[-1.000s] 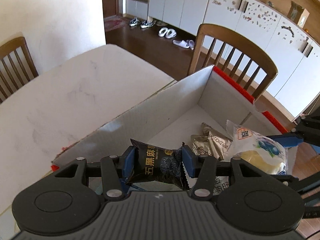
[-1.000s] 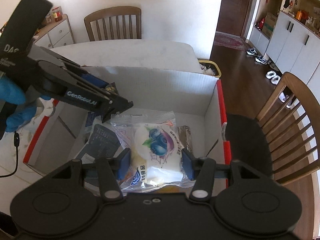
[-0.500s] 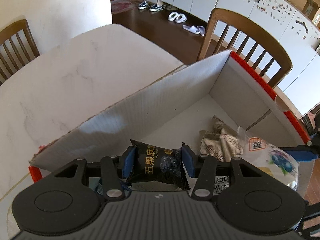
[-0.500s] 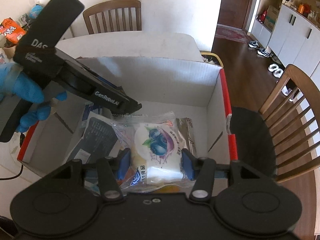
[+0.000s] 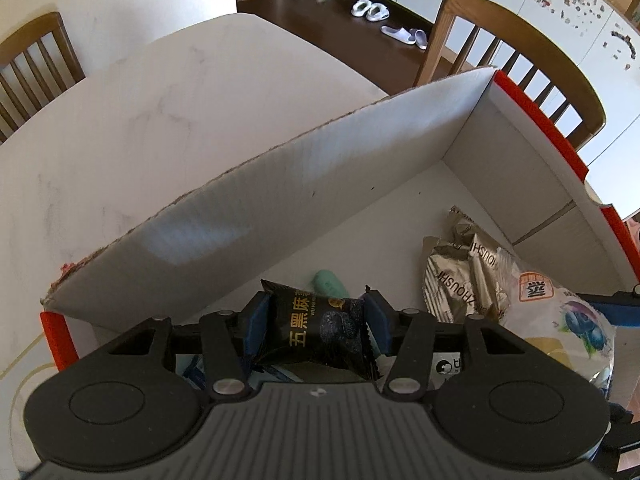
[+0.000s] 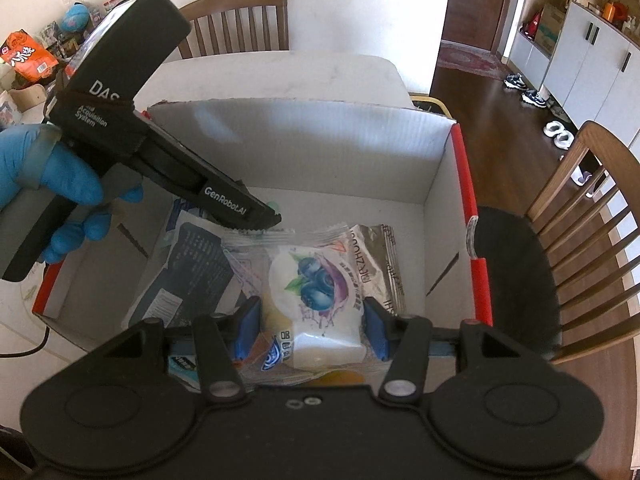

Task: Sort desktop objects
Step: 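Open both tools to drop the black snack packet and bun bag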

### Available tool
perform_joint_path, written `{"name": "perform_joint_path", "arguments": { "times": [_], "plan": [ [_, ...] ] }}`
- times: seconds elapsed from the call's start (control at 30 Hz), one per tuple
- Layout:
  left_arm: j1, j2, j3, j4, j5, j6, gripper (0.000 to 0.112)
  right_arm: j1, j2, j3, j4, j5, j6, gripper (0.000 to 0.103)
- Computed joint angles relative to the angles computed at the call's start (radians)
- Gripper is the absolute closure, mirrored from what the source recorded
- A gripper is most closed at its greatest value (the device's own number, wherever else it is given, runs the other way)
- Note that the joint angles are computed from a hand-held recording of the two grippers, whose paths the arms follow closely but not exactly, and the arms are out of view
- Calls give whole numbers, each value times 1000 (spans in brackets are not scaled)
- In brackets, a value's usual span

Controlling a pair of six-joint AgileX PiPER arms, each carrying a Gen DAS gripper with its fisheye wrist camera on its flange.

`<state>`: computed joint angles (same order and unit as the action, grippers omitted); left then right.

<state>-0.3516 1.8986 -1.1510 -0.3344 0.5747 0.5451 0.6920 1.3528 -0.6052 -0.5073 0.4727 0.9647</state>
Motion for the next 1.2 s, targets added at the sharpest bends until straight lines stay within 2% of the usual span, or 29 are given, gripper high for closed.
{"name": "perform_joint_path", "arguments": {
  "times": [0.1, 0.27, 0.33, 0.43, 0.5, 0.9, 1.2],
  "plan": [
    [4, -7, 5, -7, 4, 13, 60, 6, 3, -2, -1, 2, 5, 49],
    [0, -20, 15, 16, -3, -1, 53, 2, 12, -2, -3, -3, 6, 47],
    [0, -27, 23, 14, -12, 2, 45, 8, 10, -1, -15, 3, 23, 47],
    [0, -49, 40, 12, -22, 15, 40, 17, -1, 2, -27, 11, 43, 41],
    [7, -64, 48, -10, -19, 39, 37, 31, -10, 0, -44, 25, 66, 36],
    [38, -191, 125, -92, -20, 161, 29, 130, -96, -10, -103, 155, 168, 32],
    [91, -298, 189, -202, 32, 298, 27, 208, -158, -17, -135, 244, 233, 30]
  ]
}}
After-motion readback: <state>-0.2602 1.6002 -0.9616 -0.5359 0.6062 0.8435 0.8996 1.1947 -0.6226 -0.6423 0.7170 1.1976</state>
